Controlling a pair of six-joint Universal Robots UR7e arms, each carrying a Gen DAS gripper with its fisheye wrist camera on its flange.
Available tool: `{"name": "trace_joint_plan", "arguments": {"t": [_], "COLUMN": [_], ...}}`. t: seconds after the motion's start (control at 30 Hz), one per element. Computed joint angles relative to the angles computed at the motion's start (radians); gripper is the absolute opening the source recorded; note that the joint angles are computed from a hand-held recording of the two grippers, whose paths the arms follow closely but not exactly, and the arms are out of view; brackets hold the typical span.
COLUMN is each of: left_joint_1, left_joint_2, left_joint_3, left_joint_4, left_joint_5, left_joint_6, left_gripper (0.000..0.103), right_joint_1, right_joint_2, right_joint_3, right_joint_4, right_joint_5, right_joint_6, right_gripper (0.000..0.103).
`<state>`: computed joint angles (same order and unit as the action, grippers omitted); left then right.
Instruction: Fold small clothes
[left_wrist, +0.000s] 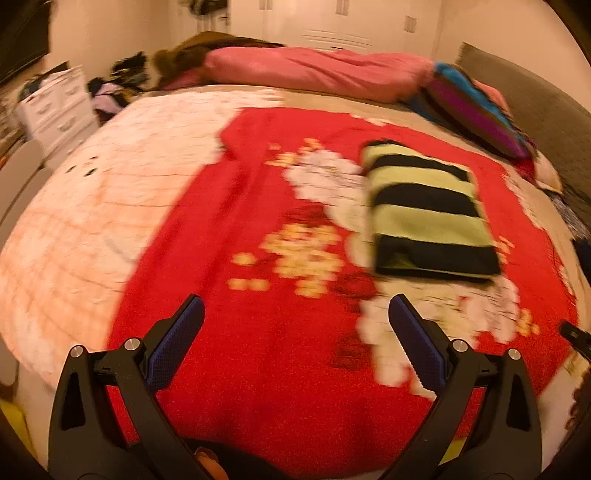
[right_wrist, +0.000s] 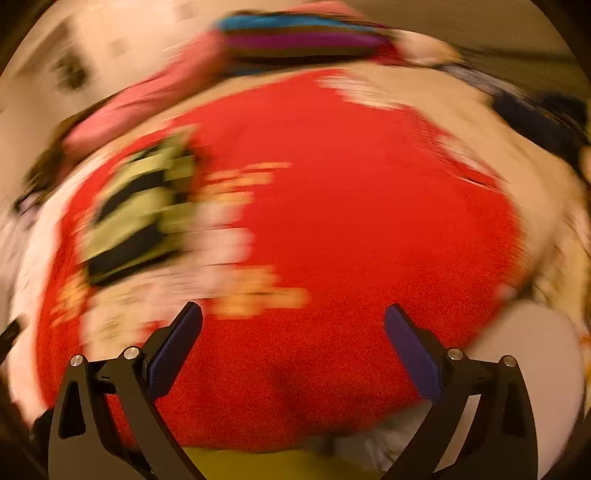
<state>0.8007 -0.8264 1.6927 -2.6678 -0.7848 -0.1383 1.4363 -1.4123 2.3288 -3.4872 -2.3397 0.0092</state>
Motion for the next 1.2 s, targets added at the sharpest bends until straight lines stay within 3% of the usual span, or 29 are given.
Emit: {"name": "trace_joint_plan", "arguments": {"t": [0.07, 0.13, 0.23, 0.33, 0.4, 0.47, 0.53, 0.63, 0.7, 0.8, 1.2], "left_joint_1": [0.045, 0.114, 0.202, 0.273, 0.324, 0.374, 0.410, 0.462, 0.487, 0.492, 0.493], "left_joint_2": [-0.013, -0.034, -0.008, 0.052, 0.116, 0.204, 0.269, 0.368, 0.403, 0.395, 0.413], "left_joint_3": [-0.028, -0.085, -0.199, -0.356, -0.503, -0.685, -0.830, -1.037, -1.068, -1.010, -1.047], "left_joint_4": [0.042, 0.118, 0.103, 0.124, 0.147, 0.193, 0.263, 0.336, 0.316, 0.139, 0.175], "left_joint_5": [0.020, -0.014, 0.140, 0.244, 0.300, 0.347, 0.367, 0.382, 0.413, 0.382, 0.396], "left_joint_6": [-0.026, -0.098, -0.070, -0.052, -0.041, -0.022, -0.039, -0.049, -0.001, 0.123, 0.118], "left_gripper": [0.094, 0.094, 0.094, 0.094, 0.094, 0.094, 0.094, 0.094, 0.095, 0.095, 0.095], "right_joint_1": [-0.095, -0.201, -0.404, -0.604, -0.708, -0.708, -0.679, -0.696, -0.711, -0.700, -0.692], "right_joint_2": [-0.045, -0.105, -0.227, -0.316, -0.306, -0.200, -0.136, -0.142, -0.159, -0.162, -0.158], "right_joint_3": [0.064, 0.114, 0.192, 0.255, 0.288, 0.266, 0.239, 0.249, 0.254, 0.243, 0.238], "right_joint_4": [-0.090, -0.085, -0.026, -0.006, -0.154, -0.330, -0.382, -0.394, -0.393, -0.374, -0.371], "right_joint_5": [-0.074, -0.126, -0.176, -0.104, -0.002, -0.058, -0.137, -0.107, -0.072, -0.087, -0.094], "right_joint_6": [0.014, 0.090, 0.286, 0.439, 0.454, 0.377, 0.341, 0.341, 0.343, 0.346, 0.350], "right_gripper": [0.099, 0.099, 0.099, 0.099, 0.099, 0.099, 0.099, 0.099, 0.099, 0.099, 0.099]}}
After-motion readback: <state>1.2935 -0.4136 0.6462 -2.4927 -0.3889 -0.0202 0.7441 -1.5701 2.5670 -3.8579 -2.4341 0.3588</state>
